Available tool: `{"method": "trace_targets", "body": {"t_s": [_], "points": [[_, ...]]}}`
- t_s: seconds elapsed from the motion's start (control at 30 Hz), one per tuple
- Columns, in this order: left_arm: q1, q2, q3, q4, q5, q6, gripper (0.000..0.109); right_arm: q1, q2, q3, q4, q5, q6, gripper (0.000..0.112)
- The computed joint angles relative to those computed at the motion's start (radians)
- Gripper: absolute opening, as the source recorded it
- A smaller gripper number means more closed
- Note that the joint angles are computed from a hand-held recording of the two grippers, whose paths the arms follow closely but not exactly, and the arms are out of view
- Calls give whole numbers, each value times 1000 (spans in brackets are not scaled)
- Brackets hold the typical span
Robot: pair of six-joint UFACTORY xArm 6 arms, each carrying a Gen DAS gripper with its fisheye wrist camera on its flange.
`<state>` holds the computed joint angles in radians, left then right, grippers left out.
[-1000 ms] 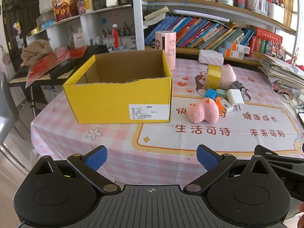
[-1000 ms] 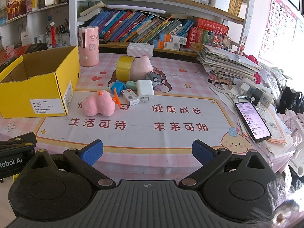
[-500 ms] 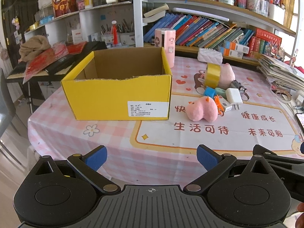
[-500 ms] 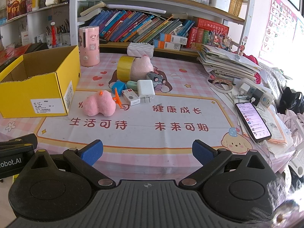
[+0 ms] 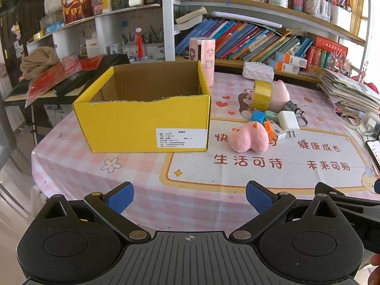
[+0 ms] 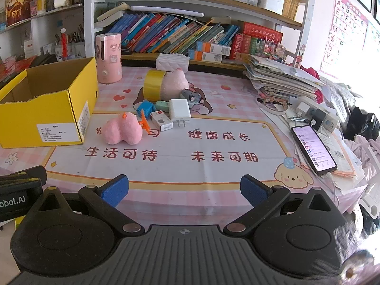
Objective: Organize objects
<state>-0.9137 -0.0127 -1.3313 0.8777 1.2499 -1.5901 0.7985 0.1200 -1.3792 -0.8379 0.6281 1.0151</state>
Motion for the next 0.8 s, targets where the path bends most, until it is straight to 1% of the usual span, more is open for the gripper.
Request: {"method": "trace_targets", "body": {"t_s": [0.47, 0.8], "points": [[9, -15, 22, 22, -47, -12, 101, -5, 0, -3, 8, 2, -8, 102], [18, -16, 31, 39, -80, 7, 101, -9, 0, -2, 13, -3, -14, 103]]}}
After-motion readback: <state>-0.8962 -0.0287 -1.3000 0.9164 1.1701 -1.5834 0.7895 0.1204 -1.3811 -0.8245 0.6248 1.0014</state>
